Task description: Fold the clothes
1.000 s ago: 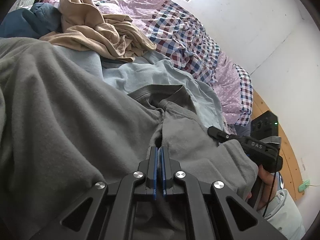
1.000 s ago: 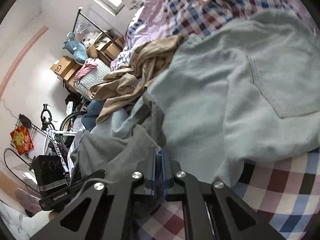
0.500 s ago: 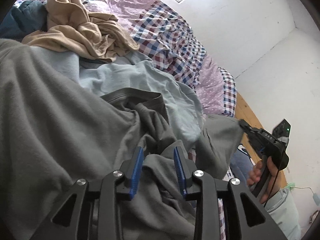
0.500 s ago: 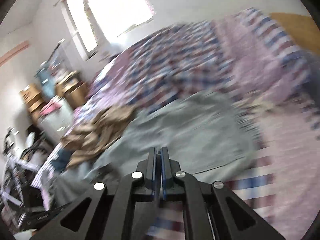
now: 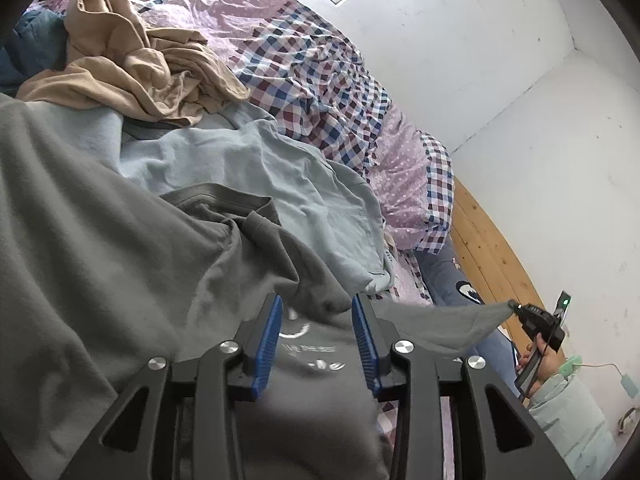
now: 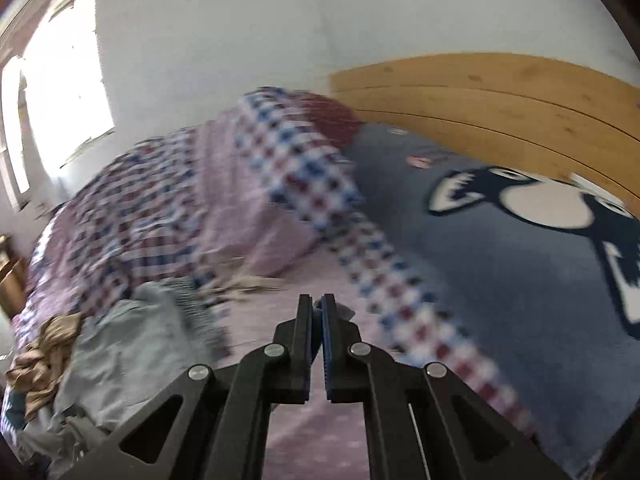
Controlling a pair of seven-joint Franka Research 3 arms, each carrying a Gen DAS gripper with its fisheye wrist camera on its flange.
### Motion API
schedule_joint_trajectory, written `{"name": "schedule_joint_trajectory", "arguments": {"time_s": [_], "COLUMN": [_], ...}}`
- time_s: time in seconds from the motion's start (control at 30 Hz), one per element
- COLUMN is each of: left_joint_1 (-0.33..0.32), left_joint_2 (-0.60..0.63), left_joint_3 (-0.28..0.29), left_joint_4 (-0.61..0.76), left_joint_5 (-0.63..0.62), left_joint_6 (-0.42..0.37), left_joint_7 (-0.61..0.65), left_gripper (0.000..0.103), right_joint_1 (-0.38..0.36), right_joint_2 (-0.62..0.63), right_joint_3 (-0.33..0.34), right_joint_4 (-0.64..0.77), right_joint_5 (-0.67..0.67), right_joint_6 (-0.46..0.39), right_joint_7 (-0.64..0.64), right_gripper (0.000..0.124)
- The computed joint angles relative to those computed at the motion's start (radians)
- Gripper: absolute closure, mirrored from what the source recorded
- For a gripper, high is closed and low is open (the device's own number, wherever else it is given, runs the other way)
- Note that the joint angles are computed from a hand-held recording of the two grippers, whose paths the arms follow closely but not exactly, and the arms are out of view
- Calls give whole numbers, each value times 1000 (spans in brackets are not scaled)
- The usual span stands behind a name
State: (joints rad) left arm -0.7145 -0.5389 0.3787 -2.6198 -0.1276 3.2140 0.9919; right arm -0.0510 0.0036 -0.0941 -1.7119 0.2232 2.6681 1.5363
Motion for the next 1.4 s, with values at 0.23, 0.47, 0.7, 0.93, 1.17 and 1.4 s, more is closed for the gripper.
{"name": "schedule_joint_trajectory", "arguments": {"time_s": [0.23,0.47,0.7,0.93,1.17,1.4], "left_joint_1": [-11,-46,-33,4,46,85], "left_joint_2": [29,52,51,26,-2,-36], "left_joint_3": [-7,10,-11,-27,-31,-20], "left_joint_4": [20,41,43,18,-14,-39], "left_joint_5": [-8,-26,-32,-15,33,84], "left_joint_6": [-11,-10,-7,19,61,60], "left_joint_7": [10,29,41,4,-71,-137], "left_gripper": [65,65,65,53,45,32], "right_joint_1": [-48,-85,-119,-120,67,221], "right_joint_2": [-9,-68,-140,-267,-288,-165], "right_joint_3": [-34,-45,-30,-4,-20,84], "right_joint_4": [-74,-215,-331,-415,-377,-217], "right_joint_5": [-111,-174,-278,-313,58,226], "right_joint_6": [-48,-157,-201,-157,-181,-258], "right_joint_7": [45,26,88,123,-204,-392], "right_gripper": [121,121,116,109,81,81]}}
